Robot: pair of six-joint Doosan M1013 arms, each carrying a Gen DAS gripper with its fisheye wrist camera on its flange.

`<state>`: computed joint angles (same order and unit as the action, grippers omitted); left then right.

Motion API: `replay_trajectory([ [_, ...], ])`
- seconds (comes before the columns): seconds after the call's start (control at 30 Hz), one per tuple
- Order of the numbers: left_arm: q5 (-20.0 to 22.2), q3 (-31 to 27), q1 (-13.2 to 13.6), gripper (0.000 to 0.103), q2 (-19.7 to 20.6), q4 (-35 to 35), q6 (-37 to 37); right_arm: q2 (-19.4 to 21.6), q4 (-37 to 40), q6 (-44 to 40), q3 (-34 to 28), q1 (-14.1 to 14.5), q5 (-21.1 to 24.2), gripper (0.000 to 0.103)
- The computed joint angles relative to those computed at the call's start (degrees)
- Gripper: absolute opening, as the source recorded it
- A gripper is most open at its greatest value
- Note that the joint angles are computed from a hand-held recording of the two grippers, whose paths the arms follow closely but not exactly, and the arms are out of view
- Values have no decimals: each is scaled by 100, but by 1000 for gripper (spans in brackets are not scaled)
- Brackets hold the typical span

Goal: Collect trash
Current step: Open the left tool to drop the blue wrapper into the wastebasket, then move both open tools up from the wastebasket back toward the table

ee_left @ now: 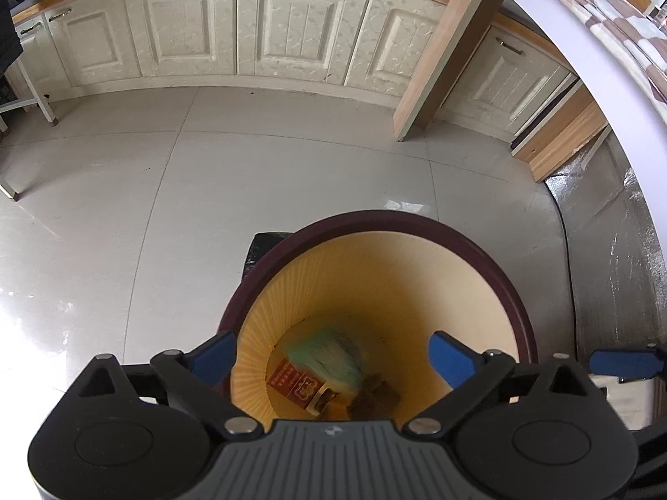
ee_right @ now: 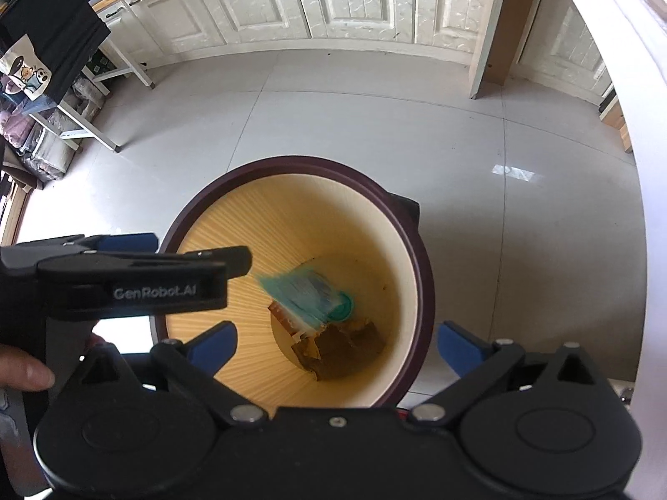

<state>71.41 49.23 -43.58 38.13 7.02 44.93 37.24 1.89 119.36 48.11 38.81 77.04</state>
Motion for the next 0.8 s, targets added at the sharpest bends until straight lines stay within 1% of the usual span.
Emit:
replay_trajectory([
  [0.23, 185, 47, 7, 103, -80, 125, -42, -67, -59, 70, 116, 1, -72, 103],
  [0.37, 220, 153, 2, 103, -180, 180, -74, -95, -117, 153, 164, 4, -111, 103],
  [0.5, 201, 232, -2, 103, -246, 191, -79, -152, -179, 196, 259, 7, -206, 103],
  [0.7, 97, 528, -26, 103, -485, 244, -53, -238, -278, 224, 371, 65, -373, 103],
  [0.8, 84, 653, -58, 103, -593, 317, -115, -300, -491, 326, 457, 109, -501, 103],
])
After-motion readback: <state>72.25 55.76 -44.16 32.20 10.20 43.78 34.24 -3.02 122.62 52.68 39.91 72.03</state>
